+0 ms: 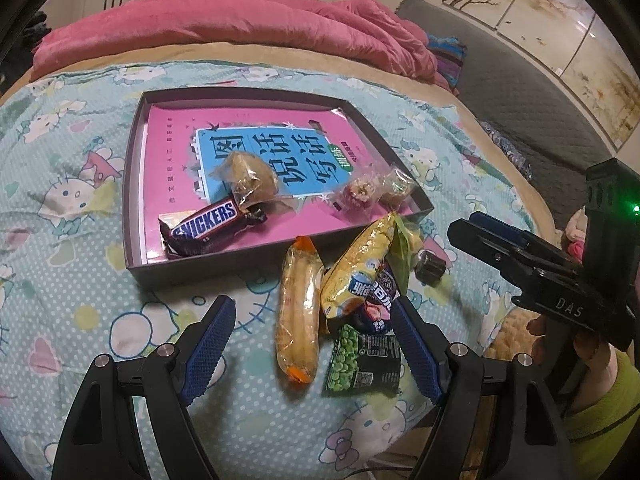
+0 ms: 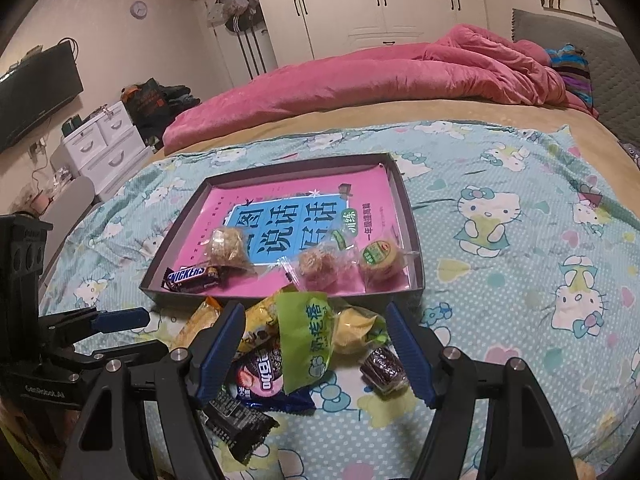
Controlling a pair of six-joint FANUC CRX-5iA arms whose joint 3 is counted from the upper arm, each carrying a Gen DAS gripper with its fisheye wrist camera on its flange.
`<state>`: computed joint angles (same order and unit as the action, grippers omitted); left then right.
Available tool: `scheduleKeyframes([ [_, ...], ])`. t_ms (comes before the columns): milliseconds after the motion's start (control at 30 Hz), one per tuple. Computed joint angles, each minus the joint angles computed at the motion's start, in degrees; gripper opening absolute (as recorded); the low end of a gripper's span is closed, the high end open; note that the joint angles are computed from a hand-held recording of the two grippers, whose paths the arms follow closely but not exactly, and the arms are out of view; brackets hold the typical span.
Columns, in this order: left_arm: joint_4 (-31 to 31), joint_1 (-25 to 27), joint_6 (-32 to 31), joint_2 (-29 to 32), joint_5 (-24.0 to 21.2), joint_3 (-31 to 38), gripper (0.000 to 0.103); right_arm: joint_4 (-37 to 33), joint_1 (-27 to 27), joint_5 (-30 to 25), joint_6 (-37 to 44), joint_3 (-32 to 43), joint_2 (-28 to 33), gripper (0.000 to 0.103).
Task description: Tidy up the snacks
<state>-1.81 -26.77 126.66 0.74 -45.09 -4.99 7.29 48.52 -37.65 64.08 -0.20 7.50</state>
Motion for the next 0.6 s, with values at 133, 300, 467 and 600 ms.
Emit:
scheduleKeyframes([
  [133, 0.28, -0.21, -0.43, 0.46, -0.91, 0.33, 0.081, -0.11, 0.06, -0.25, 0.20, -0.30, -0.20, 0.072],
  [300, 1.10, -0.26, -1.40, 1.44, -2.00, 0.82, 0.081, -0.58, 0.24, -0.95, 0.60, -0.47, -0.21, 0.072],
  [467, 1.72, -0.08, -1.84, 2.42, -3.15, 1.12, 0.081, -0.73, 0.35, -1.59, 1.02, -0.41, 0.01, 0.072],
  [600, 2.85, 0.39, -2.61, 3.02, -3.37, 0.85, 0.081, -0.82, 0.21, -1.91, 0.97, -0.33, 0.37, 0.072],
])
